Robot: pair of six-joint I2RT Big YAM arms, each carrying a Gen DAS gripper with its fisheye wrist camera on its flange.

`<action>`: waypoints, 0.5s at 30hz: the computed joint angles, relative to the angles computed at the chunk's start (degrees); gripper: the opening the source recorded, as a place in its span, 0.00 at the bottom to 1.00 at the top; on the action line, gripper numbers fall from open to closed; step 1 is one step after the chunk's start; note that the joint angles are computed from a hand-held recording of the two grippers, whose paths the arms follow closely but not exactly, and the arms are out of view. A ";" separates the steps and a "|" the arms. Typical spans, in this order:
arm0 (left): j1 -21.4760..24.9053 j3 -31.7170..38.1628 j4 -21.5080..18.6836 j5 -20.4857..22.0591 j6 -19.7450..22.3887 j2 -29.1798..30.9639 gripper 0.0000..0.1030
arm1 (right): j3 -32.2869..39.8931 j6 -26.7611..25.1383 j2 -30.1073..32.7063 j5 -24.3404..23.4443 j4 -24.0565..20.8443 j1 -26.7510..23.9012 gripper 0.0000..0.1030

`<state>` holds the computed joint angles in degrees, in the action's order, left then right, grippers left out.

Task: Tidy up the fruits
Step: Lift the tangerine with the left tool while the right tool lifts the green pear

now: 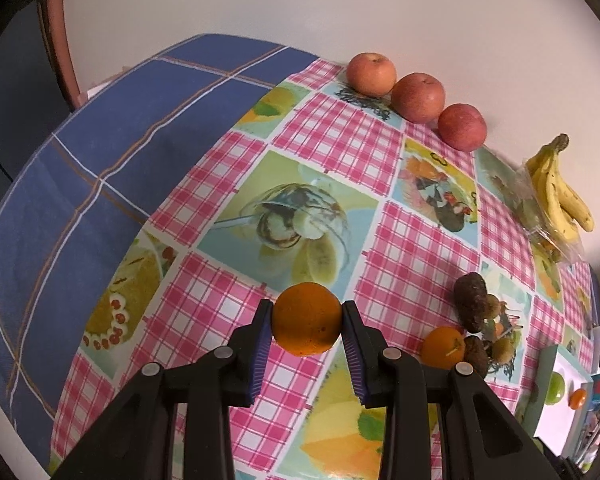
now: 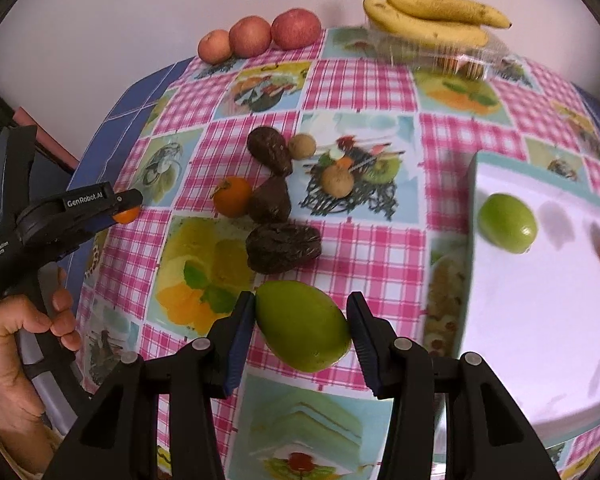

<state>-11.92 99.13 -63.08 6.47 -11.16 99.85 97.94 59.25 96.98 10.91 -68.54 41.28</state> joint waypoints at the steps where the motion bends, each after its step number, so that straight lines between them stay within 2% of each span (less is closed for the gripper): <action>1: -0.17 -0.04 0.07 -0.14 0.00 -0.18 0.35 | -0.27 -0.02 -0.40 0.27 0.11 -0.11 0.47; 11: -3.37 -0.37 0.56 -0.60 0.00 -2.28 0.35 | -4.43 0.94 -4.87 2.60 0.36 -1.29 0.45; 13: -4.27 -0.43 0.26 -1.74 0.17 -2.31 0.35 | -5.34 0.91 -5.81 3.08 0.48 -1.56 0.34; 15: -4.71 -0.60 0.06 -2.23 0.22 -2.28 0.35 | -5.94 0.53 -6.69 4.09 0.05 -1.60 0.33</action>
